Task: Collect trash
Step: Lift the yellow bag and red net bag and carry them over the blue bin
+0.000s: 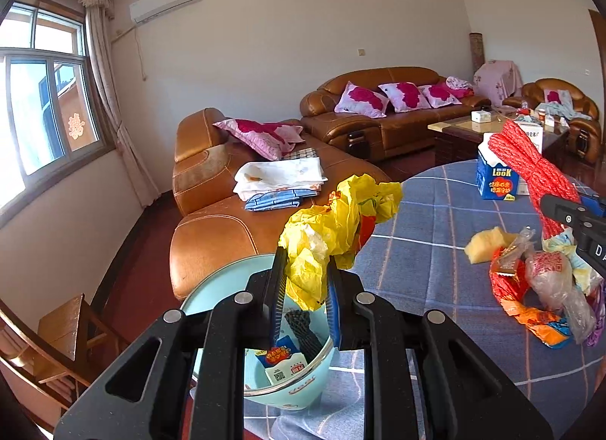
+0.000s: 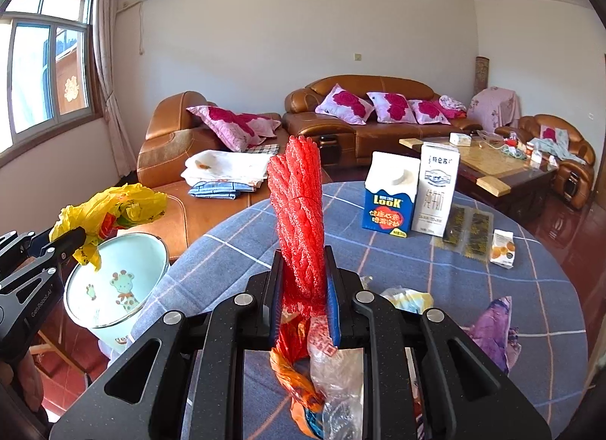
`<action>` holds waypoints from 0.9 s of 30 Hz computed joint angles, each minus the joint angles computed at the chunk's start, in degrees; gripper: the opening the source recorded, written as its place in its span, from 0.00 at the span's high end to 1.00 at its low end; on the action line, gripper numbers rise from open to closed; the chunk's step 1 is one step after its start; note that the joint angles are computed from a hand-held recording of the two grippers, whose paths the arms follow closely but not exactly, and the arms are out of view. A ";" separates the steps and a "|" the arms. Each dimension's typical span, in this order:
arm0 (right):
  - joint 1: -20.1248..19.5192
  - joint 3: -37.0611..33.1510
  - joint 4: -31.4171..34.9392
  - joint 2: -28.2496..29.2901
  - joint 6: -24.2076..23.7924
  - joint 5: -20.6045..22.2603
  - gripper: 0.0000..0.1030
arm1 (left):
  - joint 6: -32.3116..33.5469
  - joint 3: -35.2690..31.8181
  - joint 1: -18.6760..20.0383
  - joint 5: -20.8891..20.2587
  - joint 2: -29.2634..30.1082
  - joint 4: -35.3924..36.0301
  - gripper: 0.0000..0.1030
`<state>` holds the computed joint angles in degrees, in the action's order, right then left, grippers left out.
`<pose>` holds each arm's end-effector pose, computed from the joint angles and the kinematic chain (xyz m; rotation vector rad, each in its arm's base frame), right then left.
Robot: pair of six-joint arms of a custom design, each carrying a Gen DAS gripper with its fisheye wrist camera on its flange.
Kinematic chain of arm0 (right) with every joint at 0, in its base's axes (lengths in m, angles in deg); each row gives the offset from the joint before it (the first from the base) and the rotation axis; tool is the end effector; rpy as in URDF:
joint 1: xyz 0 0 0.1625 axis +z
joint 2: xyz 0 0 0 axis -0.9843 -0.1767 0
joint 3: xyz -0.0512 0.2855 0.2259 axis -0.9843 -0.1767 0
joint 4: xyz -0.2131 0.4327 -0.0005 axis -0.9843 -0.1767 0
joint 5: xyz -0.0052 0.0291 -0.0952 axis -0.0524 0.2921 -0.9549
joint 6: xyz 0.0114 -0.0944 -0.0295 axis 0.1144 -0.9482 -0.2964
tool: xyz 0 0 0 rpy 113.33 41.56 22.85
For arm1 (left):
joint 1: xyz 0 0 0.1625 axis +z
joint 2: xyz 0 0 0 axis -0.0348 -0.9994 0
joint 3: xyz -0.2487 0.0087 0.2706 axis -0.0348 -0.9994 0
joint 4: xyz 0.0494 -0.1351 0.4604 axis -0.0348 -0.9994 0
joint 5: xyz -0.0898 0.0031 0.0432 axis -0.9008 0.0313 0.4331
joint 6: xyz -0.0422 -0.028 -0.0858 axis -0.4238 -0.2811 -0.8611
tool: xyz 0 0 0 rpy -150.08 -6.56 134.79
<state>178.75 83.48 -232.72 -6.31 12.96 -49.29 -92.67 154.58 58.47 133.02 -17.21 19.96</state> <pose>0.1300 -0.4319 0.0571 -0.0356 -1.8640 1.3766 -0.1280 -0.5241 0.0605 1.2471 2.0487 -1.0144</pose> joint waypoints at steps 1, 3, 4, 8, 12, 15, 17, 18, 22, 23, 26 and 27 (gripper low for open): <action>-0.14 -0.37 0.74 0.09 0.11 0.42 0.81 | 0.13 -0.11 0.23 -0.12 -0.11 -0.16 0.82; -0.42 -0.99 2.20 0.20 0.40 1.29 0.81 | 0.40 0.12 0.35 -0.76 -0.50 -1.15 0.82; -0.55 -1.35 2.87 0.32 0.44 1.66 0.81 | 0.46 0.11 0.47 -0.93 -0.65 -1.38 0.82; -1.03 -2.60 5.39 0.68 0.53 3.15 0.81 | 0.57 0.03 0.79 -1.90 -1.13 -2.21 0.82; -1.55 -3.84 7.48 1.19 0.40 4.49 0.81 | 1.31 -0.60 1.44 -2.83 -1.22 -3.17 0.82; -1.95 -4.67 9.02 1.45 0.63 5.49 0.81 | 1.89 -0.84 1.85 -3.45 -1.34 -3.85 0.82; -2.15 -5.32 9.95 1.75 0.53 6.11 0.81 | 2.15 -1.05 2.15 -3.95 -1.28 -4.13 0.82; -2.22 -5.67 10.41 1.94 0.44 6.35 0.81 | 2.21 -1.19 2.31 -4.17 -1.27 -4.25 0.82; -2.56 -7.03 12.49 2.67 0.31 7.35 0.81 | 2.56 -1.76 2.80 -5.17 -1.01 -4.77 0.82; -2.65 -7.34 13.02 2.82 0.38 7.59 0.81 | 2.70 -1.80 2.82 -5.54 -0.95 -5.09 0.82; -2.92 -8.04 14.45 3.15 0.52 8.46 0.81 | 3.13 -2.09 3.15 -6.53 -0.76 -5.96 0.82; -2.92 -8.32 14.88 3.27 0.36 8.72 0.81 | 3.30 -2.16 3.27 -6.92 -0.73 -6.30 0.82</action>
